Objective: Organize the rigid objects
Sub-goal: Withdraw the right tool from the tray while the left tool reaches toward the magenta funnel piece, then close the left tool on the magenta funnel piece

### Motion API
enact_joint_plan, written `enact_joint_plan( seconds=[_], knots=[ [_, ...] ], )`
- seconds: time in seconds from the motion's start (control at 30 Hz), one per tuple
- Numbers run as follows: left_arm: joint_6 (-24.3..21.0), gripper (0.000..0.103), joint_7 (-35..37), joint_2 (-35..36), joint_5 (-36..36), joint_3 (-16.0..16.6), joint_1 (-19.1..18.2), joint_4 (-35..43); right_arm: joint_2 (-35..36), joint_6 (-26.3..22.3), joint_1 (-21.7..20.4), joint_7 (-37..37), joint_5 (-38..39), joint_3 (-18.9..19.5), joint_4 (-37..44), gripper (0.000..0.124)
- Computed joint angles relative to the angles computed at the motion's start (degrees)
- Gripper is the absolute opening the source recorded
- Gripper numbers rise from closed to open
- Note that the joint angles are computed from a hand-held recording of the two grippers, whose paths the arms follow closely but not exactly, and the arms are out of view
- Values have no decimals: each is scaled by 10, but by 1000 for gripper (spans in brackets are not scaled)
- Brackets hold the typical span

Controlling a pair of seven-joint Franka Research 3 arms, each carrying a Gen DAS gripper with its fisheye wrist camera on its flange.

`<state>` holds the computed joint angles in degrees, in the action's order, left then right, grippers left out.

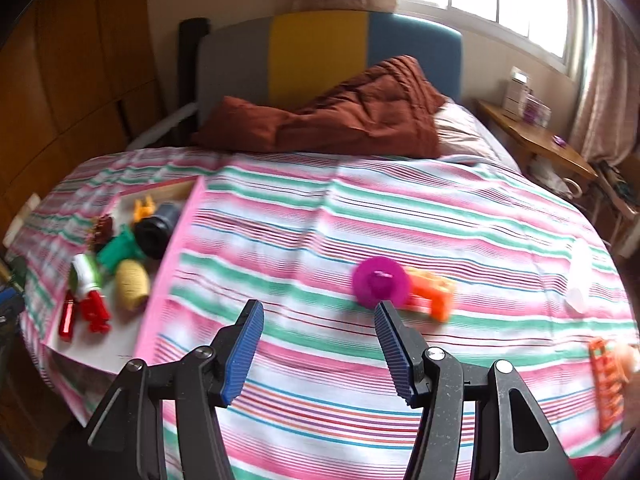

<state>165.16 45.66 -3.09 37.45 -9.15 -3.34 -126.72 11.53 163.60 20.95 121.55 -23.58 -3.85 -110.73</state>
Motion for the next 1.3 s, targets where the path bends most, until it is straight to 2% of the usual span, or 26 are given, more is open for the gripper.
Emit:
enact_joint_plan(
  seconds=[0.3,0.5,0.6,0.83,1.07,1.1,1.13,1.23,1.27,1.3],
  knots=[
    [-16,30,42,35,-13,-9,-26,49,-15,-2,-31,106,-86,-40,-35,59],
    [-32,30,99,74,-56,-16,-53,95,-21,21,-67,135,-47,-34,-59,59],
    [-41,30,125,101,-78,-20,-67,125,-22,20,-71,147,-37,-35,-57,59],
    [-67,30,218,169,-177,-42,-85,200,-32,4,-77,204,-53,-40,-58,62],
    [-120,31,326,266,-286,-83,-91,325,-36,-7,-93,235,-56,-33,-60,62],
    [-128,33,341,282,-305,-91,-90,345,-36,-9,-94,235,-57,-32,-58,62],
    [-139,40,350,301,-318,-94,-93,371,-36,-9,-95,235,-57,-30,-58,62],
    [-169,46,373,353,-339,-99,-108,445,-36,-7,-101,218,-38,-24,-58,63],
    [-183,55,382,369,-354,-105,-108,469,-36,-8,-101,217,-36,-24,-58,64],
    [-212,60,390,396,-376,-115,-107,510,-35,-10,-102,212,-31,-23,-57,64]
  ],
)
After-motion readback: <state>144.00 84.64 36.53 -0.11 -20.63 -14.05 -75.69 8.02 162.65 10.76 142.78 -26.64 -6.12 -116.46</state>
